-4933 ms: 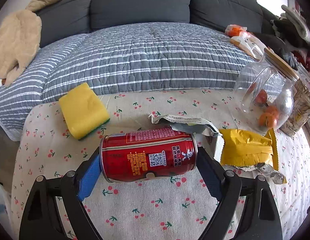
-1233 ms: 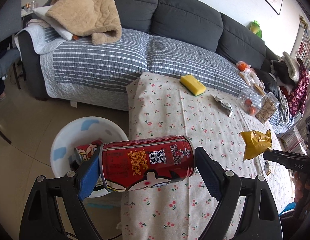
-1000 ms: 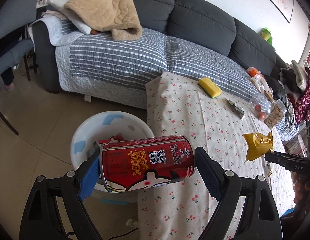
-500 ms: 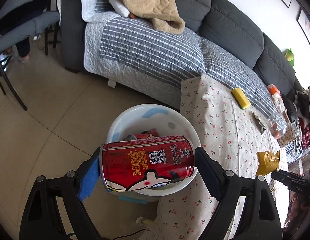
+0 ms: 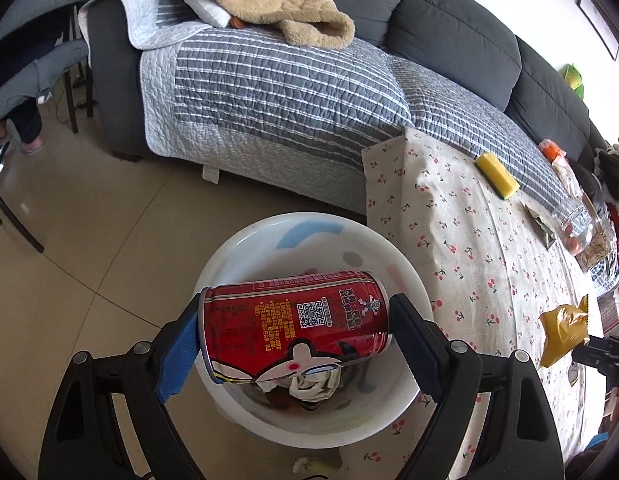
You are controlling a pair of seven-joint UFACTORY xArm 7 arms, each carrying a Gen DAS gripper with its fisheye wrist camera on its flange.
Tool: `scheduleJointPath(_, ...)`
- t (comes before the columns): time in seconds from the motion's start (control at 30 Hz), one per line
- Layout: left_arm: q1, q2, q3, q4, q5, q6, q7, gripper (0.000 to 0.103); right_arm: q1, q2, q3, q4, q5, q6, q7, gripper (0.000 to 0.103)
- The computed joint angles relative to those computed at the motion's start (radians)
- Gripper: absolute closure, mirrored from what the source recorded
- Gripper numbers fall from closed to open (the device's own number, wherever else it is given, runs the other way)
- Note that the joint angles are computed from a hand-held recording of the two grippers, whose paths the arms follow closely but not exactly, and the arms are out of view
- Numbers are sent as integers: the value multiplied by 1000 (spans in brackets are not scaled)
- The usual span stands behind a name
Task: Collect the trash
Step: 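Carry the red can over the wastebasket and open the left gripper, then carry the yellow wrapper over the wastebasket and release it with the right gripper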
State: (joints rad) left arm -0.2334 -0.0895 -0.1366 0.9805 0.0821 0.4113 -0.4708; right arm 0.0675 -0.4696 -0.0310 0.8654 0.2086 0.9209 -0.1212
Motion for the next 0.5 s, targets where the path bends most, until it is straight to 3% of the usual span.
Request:
scheduleJointPath(0.2, -5, -11, -2, 20, -11, 83, 1, 0, -13, -14, -4, -7, -12, -1, 13, 59)
scheduleJointPath(0.5, 14, -161, -6, -40, 21, 204, -2, 0, -10, -13, 11, -12, -29, -15, 28, 59)
